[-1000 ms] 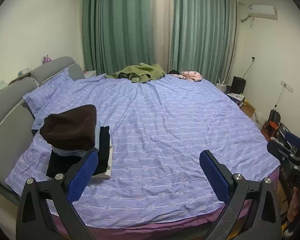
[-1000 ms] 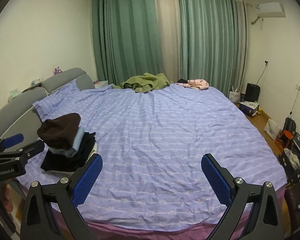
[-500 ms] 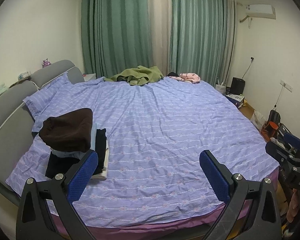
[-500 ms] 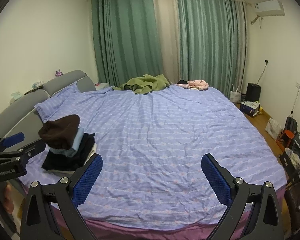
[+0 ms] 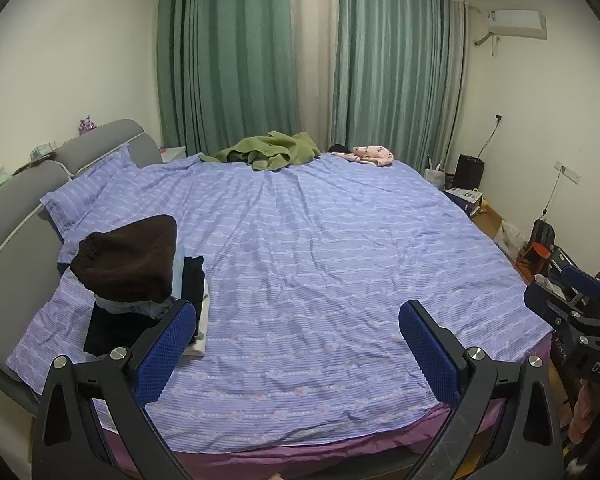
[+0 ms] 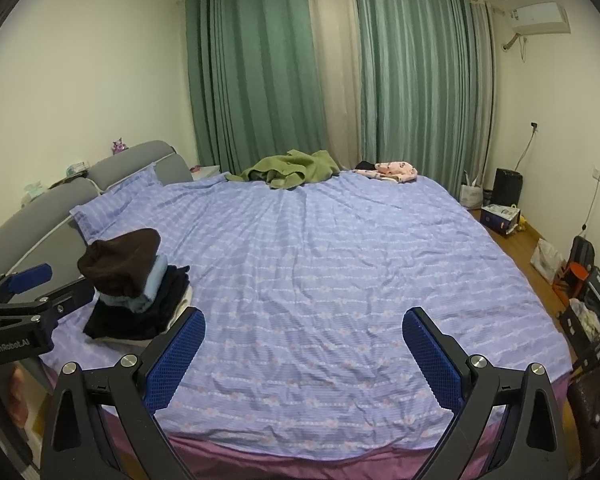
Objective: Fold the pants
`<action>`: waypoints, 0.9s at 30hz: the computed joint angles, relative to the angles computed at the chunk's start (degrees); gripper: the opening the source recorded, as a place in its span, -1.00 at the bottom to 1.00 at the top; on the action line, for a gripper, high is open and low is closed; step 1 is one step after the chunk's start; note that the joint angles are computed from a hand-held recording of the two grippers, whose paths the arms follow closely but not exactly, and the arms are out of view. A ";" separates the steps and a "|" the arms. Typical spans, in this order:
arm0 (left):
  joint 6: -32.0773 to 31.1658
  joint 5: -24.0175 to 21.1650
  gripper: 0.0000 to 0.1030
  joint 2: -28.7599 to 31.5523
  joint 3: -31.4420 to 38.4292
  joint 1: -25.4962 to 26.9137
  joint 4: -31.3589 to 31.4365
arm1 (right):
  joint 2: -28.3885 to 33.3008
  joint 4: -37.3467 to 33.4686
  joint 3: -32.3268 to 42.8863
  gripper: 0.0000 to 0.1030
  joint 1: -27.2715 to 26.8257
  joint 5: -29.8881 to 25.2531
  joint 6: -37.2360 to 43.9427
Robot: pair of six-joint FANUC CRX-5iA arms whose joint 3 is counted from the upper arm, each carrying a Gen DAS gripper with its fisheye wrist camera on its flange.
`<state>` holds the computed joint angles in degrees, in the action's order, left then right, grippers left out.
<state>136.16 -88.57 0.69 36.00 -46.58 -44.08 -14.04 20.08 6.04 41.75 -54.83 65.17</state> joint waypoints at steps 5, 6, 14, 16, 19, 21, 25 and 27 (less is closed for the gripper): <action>-0.37 -0.61 1.00 0.27 0.53 -0.26 -0.37 | -0.20 -0.25 0.00 0.95 -0.44 -0.19 0.36; -0.38 -0.96 1.00 0.51 0.84 -0.55 -0.74 | -0.20 -0.45 0.02 0.95 -0.60 -0.09 0.61; -0.61 -1.37 1.00 0.79 1.12 -1.42 -1.65 | -0.11 -0.82 0.30 0.95 -1.02 -0.26 1.08; -0.59 -1.35 1.00 0.84 1.16 -1.36 -1.43 | -0.18 -0.71 0.21 0.95 -0.97 -0.28 1.03; -0.69 -2.11 1.00 1.32 1.86 -1.76 -1.81 | -0.16 -0.68 0.17 0.95 -0.89 -0.16 0.83; -0.98 -2.37 1.00 1.64 2.30 -1.74 -1.91 | -0.17 -0.74 0.17 0.95 -0.96 -0.17 0.92; -0.78 -2.46 1.00 1.89 2.56 -1.94 -2.01 | -0.22 -0.43 0.06 0.95 -0.84 -0.25 0.61; -0.80 -2.43 1.00 1.84 2.49 -1.87 -2.03 | -0.24 -0.20 -0.03 0.95 -0.75 -0.25 0.42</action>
